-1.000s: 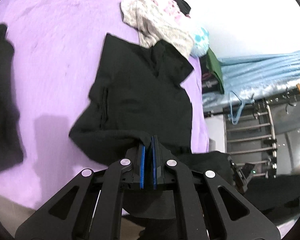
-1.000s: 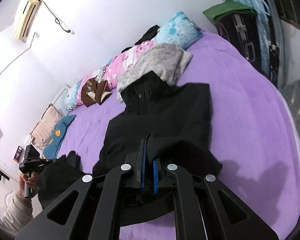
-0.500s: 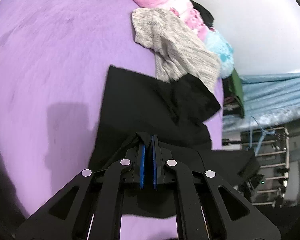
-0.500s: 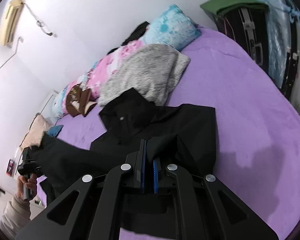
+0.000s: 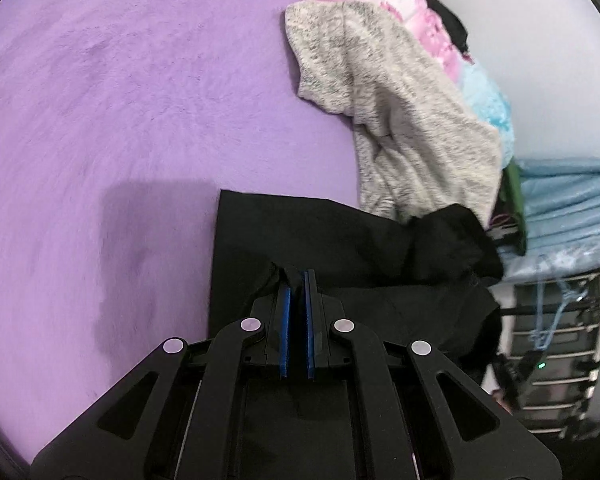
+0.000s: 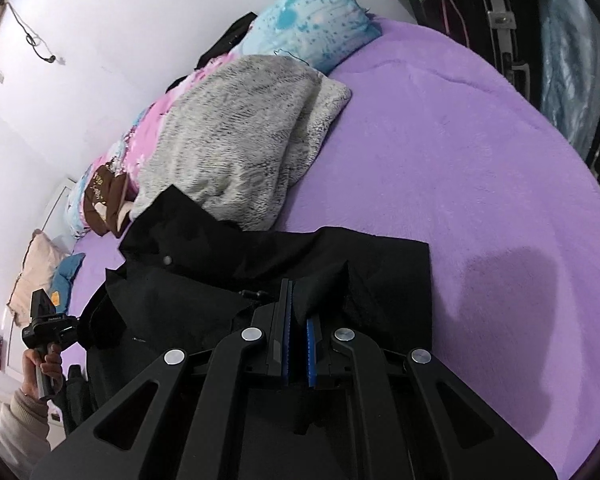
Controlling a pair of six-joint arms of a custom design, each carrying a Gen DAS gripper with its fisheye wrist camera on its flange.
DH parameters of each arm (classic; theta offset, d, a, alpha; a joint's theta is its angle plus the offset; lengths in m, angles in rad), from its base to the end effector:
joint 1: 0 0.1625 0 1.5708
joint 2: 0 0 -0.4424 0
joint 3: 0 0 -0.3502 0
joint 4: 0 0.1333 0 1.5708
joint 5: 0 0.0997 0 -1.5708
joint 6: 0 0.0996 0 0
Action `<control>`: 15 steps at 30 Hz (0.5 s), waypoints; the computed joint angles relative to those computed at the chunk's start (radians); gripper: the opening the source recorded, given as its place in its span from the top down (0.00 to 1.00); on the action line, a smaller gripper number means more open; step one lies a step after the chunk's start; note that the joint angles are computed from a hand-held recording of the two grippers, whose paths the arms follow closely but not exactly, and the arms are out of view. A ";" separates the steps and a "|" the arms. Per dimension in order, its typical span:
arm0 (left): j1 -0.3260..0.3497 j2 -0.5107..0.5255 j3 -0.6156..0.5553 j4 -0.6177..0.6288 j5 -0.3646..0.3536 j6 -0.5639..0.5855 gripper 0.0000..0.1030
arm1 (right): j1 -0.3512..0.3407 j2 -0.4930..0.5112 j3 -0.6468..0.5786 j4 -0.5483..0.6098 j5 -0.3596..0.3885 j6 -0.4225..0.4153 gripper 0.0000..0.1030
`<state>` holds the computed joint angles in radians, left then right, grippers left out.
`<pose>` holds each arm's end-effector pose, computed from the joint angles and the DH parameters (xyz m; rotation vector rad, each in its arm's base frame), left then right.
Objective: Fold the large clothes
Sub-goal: 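Open both tools and release the folded edge onto the jacket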
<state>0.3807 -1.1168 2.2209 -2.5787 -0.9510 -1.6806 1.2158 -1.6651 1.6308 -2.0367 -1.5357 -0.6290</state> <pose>-0.3403 -0.3421 0.1571 -0.6458 2.7601 -0.8809 -0.0259 -0.4635 0.5754 0.4034 -2.8319 0.6677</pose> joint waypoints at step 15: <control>-0.125 -0.048 -0.012 0.260 0.171 -0.139 0.06 | -0.077 -0.009 0.018 0.022 0.119 0.068 0.28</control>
